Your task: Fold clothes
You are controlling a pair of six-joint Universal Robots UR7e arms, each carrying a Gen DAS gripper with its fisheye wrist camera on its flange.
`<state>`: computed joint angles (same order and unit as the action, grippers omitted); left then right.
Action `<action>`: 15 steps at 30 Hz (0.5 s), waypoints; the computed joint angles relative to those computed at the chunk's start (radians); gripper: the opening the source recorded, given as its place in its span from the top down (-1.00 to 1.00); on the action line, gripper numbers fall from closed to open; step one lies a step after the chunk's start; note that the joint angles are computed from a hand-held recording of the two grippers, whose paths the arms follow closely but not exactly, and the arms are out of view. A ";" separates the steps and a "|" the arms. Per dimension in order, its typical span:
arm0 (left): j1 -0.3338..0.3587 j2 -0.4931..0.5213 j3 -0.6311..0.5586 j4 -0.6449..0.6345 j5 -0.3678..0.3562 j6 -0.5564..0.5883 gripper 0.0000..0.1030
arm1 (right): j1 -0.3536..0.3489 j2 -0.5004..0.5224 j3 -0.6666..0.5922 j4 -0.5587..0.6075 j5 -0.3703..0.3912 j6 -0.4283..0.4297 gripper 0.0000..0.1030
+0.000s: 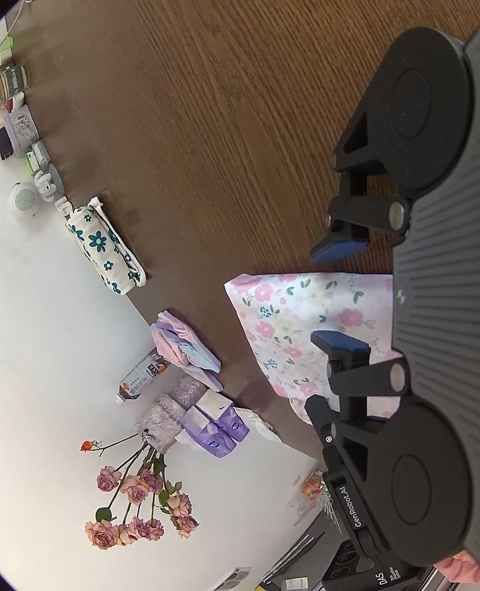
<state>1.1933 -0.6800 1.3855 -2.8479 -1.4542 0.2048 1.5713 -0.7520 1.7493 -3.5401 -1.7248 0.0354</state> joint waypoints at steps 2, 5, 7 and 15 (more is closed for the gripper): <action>0.006 0.001 -0.003 0.011 -0.009 -0.003 0.58 | -0.009 -0.005 0.009 0.004 0.021 0.020 0.17; 0.014 0.000 -0.007 0.026 -0.021 -0.006 0.59 | -0.013 -0.008 0.012 0.011 0.041 0.027 0.17; 0.018 -0.003 -0.006 0.031 -0.035 0.001 0.59 | -0.016 -0.011 0.017 0.021 0.058 0.030 0.18; 0.024 0.003 -0.018 0.050 -0.048 -0.012 0.58 | -0.026 -0.015 0.030 0.016 0.095 0.072 0.30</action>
